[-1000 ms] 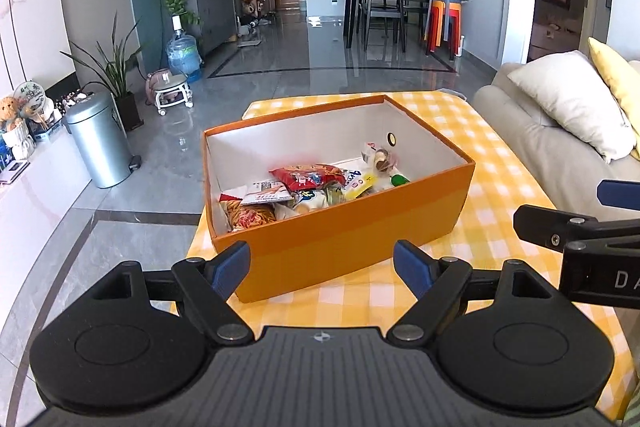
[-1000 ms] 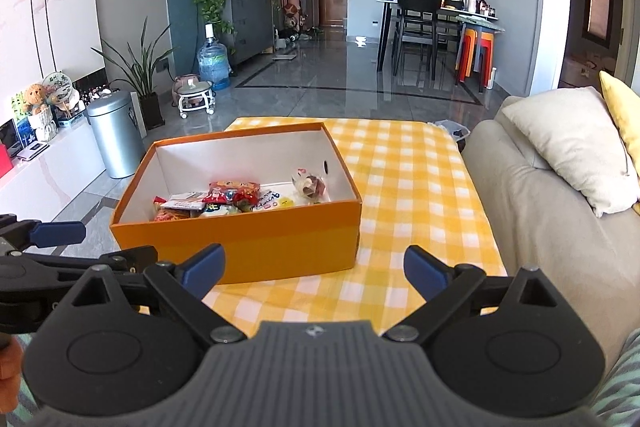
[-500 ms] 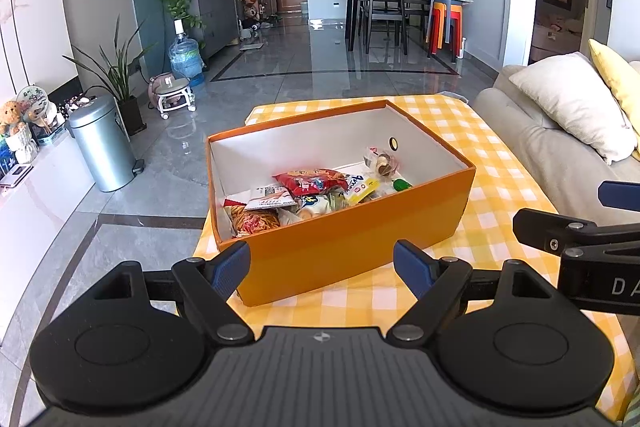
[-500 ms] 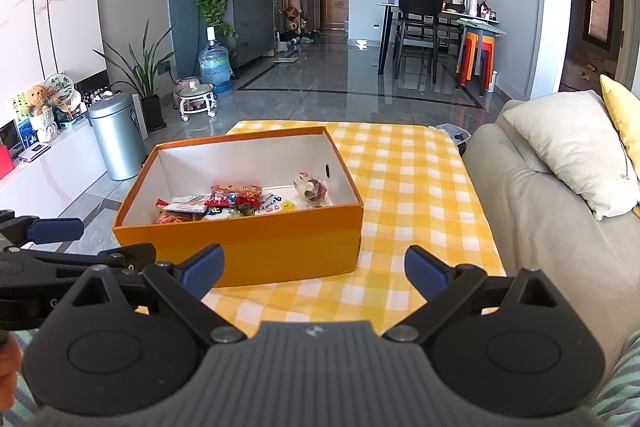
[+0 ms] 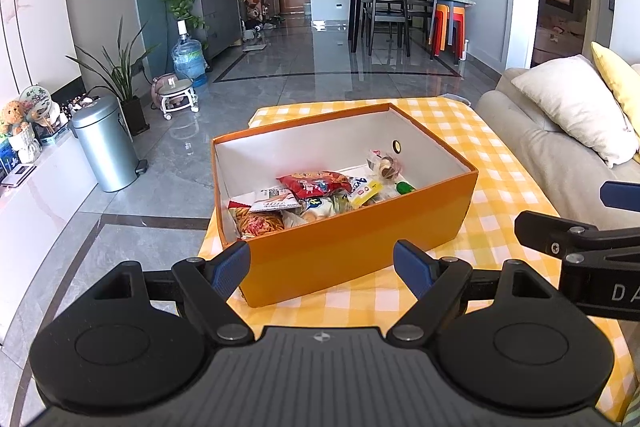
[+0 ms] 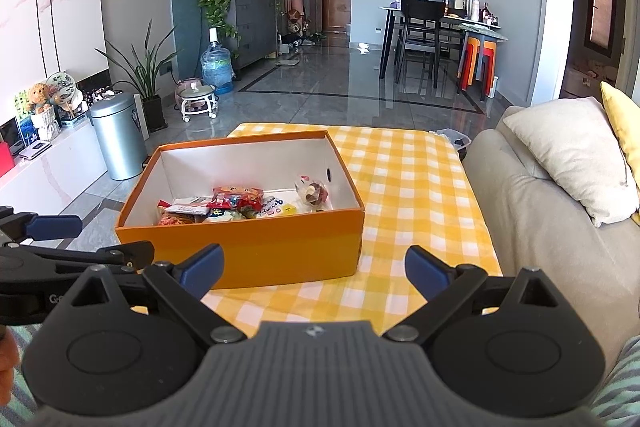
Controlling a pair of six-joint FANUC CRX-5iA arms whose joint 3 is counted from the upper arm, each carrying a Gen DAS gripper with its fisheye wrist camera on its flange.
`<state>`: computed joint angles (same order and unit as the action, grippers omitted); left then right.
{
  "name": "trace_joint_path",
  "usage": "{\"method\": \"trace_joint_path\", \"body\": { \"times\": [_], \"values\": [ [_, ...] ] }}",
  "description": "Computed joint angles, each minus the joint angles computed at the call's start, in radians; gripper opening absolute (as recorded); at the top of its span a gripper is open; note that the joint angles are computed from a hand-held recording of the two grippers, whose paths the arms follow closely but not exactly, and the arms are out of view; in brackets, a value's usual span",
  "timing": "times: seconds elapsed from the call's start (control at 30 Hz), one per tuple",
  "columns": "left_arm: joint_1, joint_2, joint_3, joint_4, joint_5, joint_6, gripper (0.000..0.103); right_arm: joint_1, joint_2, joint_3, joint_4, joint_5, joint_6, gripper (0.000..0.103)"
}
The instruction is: Organize snacks
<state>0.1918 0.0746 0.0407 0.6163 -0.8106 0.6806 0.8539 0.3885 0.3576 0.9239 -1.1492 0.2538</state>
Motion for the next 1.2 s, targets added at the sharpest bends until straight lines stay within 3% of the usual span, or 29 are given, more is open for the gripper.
{"method": "trace_joint_path", "body": {
  "times": [1.2],
  "values": [
    [0.005,-0.004,0.005,-0.001,-0.001,-0.015,0.095,-0.002,0.002,0.005,-0.02,0.001,0.001,0.095]
  ]
}}
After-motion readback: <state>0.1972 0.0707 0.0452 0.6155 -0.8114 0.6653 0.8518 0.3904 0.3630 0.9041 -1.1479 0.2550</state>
